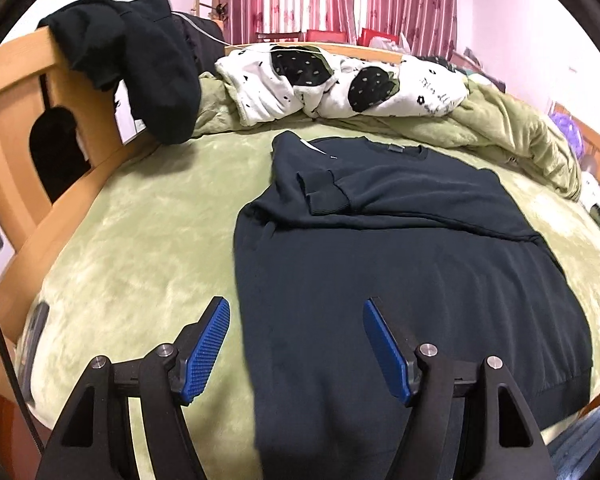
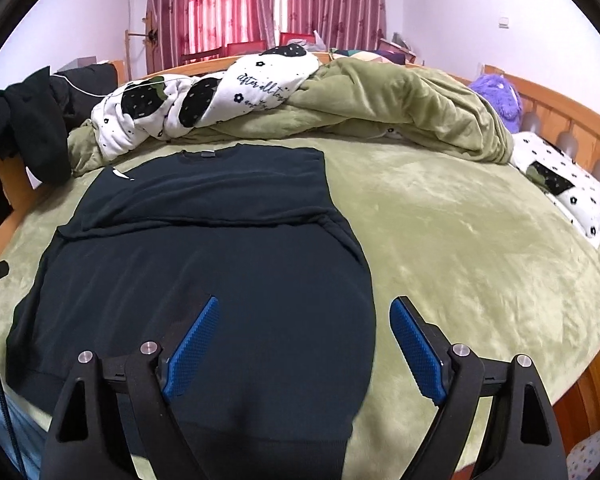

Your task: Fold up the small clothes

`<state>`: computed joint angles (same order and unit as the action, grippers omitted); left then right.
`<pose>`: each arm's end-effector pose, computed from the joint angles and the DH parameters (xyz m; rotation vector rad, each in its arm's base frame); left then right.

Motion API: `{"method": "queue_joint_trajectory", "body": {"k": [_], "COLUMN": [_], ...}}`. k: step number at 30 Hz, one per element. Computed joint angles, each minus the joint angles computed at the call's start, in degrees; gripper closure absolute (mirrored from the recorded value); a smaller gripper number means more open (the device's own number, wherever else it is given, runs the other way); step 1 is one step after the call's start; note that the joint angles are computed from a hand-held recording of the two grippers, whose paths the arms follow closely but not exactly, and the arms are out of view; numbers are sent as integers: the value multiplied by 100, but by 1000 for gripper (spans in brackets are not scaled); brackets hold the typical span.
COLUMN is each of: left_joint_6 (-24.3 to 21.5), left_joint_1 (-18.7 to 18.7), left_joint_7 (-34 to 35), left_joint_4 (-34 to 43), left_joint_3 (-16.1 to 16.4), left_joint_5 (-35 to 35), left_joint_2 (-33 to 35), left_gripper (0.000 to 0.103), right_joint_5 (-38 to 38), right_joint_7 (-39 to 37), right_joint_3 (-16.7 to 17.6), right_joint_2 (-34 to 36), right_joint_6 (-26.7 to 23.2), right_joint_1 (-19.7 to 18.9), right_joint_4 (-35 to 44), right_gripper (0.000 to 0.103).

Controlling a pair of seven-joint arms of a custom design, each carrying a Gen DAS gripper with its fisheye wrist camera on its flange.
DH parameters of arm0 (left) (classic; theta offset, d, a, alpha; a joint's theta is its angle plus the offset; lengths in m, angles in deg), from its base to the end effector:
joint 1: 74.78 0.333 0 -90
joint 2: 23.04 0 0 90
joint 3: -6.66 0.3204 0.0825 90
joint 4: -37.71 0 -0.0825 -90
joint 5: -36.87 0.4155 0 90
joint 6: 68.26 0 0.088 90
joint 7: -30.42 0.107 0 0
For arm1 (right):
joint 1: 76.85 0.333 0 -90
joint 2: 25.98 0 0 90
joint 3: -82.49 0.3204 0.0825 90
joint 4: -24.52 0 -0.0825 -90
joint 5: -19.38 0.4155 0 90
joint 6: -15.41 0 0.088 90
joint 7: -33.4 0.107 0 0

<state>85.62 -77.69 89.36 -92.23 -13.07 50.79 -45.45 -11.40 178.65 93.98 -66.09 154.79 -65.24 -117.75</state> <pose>0.4685 -0.2262 0.5892 -1.6982 1.7989 -0.8292 0.3804 0.1753 0.5867 -1.5058 1.9657 -0.8688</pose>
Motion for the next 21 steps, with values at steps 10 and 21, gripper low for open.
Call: {"method": "queue_joint_trajectory", "body": {"k": [10,21], "left_joint_6": [-77,-9], "left_joint_1": [-413,-644], "left_joint_7": [1132,1721], "left_joint_4": [-603,-495], "left_joint_3": [464,682], "left_joint_5": [-1074,-2154], "left_joint_2": [-168,497], "left_gripper": [47,47], "right_joint_5": [838,1203], "right_joint_7": [-181,-287], "right_joint_3": [-466,-473], "right_joint_2": [-406,-23], "right_joint_6": [-30,360], "right_joint_1": [280,243], "right_joint_4": [-823,-1042], "right_gripper": [63,62]}}
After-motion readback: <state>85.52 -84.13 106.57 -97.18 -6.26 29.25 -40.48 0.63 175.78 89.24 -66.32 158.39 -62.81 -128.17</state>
